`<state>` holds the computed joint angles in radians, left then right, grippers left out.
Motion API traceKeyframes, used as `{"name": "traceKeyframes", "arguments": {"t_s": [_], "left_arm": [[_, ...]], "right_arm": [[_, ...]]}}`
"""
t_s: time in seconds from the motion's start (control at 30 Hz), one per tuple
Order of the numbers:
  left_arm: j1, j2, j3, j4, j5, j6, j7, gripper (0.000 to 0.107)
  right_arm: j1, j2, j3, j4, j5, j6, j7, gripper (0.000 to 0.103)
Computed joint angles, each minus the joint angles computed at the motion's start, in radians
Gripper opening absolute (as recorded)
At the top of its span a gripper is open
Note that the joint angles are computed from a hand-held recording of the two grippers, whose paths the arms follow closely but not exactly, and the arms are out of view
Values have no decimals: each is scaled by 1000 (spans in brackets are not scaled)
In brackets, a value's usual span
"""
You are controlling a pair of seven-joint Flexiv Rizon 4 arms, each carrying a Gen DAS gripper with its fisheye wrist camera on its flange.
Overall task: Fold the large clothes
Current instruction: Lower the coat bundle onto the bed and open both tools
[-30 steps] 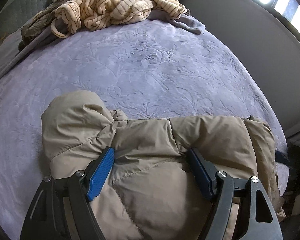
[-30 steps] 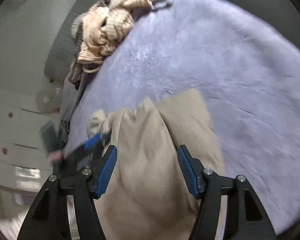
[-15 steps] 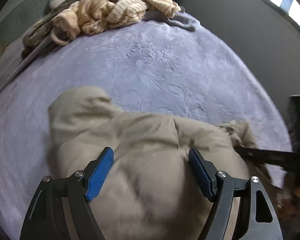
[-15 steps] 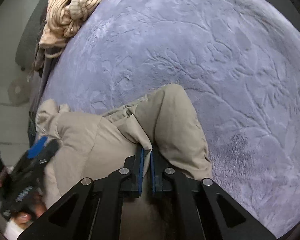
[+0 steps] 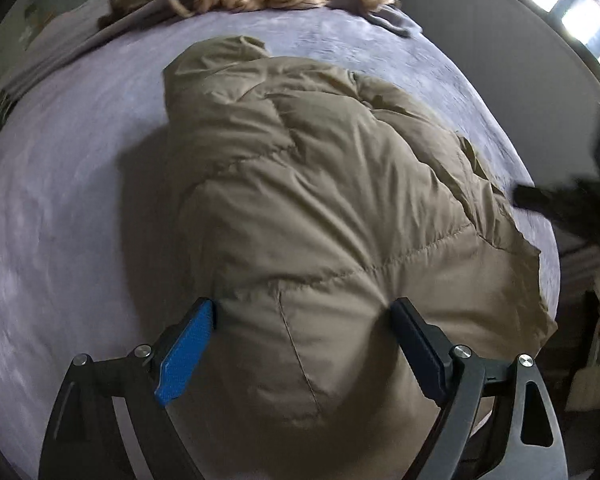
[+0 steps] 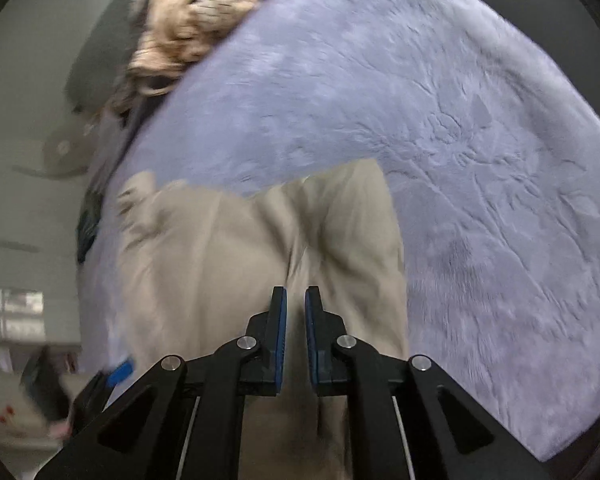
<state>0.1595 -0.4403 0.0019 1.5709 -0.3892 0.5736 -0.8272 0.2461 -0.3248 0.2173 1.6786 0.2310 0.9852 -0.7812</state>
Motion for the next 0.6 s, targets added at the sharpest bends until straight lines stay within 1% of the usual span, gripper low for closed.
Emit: {"name": "traceKeyframes", "arguments": {"t_s": [0.07,0.1,0.17,0.2,0.27,0.3,0.43,0.53,0.6], "left_arm": [[-1,6,4,5,3,-1,-12,90],[-2,10,6,9,5,1,-14,90],[-4,19,9,15,11,3,-20,90],[-3,24,11,19,13,2,-23,90],[-1,33,14,23,14,-10,-30,90],[2,39,14,26,13,-18,-28,90],[12,62,23,41,18,-34,-13,90],[17,71,31,42,24,-56,-21,90],[20,82,37,51,28,-55,-21,90]], "right_arm": [[-5,52,30,38,33,23,-44,10],[-1,80,42,59,43,17,-61,10],[16,106,46,78,48,-19,-69,10],[30,108,47,80,44,-56,-63,10],[54,101,36,88,26,-130,-18,10],[57,100,35,95,35,-148,-10,10],[78,107,31,147,64,-118,73,10],[94,124,22,166,22,-108,128,10],[105,136,17,173,-15,-109,167,10]]}}
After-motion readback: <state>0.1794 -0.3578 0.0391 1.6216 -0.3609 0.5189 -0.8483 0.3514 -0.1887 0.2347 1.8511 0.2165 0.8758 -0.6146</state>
